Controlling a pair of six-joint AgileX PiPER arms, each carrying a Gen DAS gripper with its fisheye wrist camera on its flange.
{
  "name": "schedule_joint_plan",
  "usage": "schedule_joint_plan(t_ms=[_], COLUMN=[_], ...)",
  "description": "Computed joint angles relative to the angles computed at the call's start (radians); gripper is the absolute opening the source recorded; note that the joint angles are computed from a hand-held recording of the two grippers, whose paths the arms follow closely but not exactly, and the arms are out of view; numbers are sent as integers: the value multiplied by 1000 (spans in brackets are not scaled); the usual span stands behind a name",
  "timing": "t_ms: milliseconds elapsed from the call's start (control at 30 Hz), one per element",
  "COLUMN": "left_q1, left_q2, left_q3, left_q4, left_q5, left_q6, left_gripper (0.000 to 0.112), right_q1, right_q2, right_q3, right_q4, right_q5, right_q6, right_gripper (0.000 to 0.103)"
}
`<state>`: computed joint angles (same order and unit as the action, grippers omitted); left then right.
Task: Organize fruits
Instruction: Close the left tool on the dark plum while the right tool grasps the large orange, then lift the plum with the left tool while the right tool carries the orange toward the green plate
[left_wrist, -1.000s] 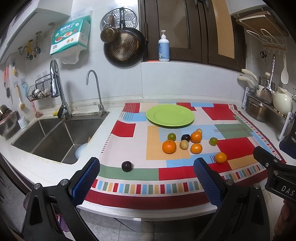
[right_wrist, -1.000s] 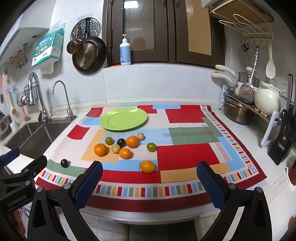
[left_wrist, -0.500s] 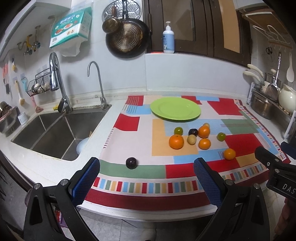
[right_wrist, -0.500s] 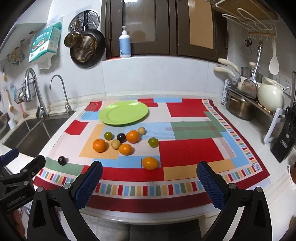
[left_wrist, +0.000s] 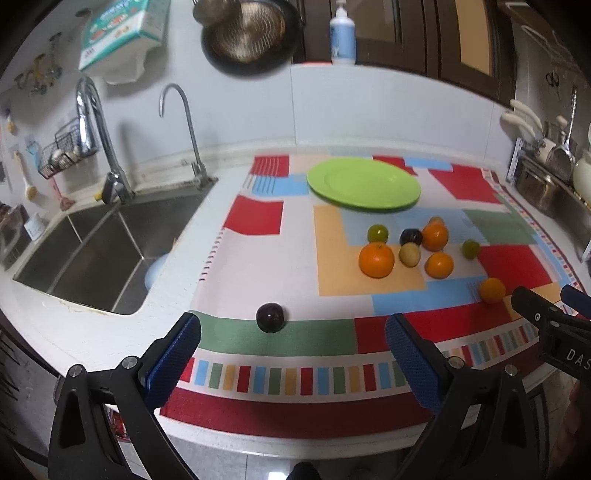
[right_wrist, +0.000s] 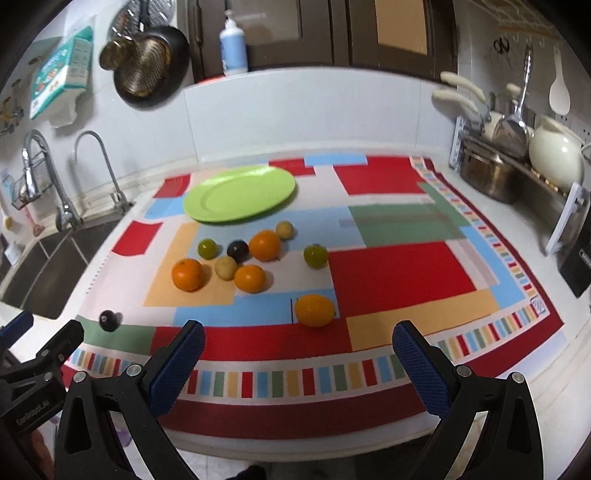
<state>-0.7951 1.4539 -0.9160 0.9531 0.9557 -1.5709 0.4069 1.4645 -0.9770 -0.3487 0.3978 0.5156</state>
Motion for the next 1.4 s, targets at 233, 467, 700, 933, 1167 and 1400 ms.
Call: schedule_joint_plan(t_ms=[233, 467, 700, 933, 1167, 1400], left_q1=[124, 216, 275, 305, 326, 320], left_q2=[58, 111, 163, 193, 194, 192], left_q3=[-15, -33, -56, -62, -53, -50], left_q4=[-68, -117, -157, -168, -203, -205], left_q5=[-122, -196, -249, -265, -272, -270], left_q6=[123, 221, 295, 316, 326, 325], left_gripper=[99, 94, 83, 58, 37, 27], right_q1=[-2, 12, 14, 14, 24, 13], right_q2=[117, 217, 294, 344, 361, 368], right_q3=[-75, -150, -210, -248, -260, -267], right_q4=[10, -57, -111, -134, -212, -177], right_q5=[38, 79, 112, 134, 153, 146], right_q6=[29, 128, 203, 239, 314, 249], right_gripper=[102, 101, 94, 85, 71, 47])
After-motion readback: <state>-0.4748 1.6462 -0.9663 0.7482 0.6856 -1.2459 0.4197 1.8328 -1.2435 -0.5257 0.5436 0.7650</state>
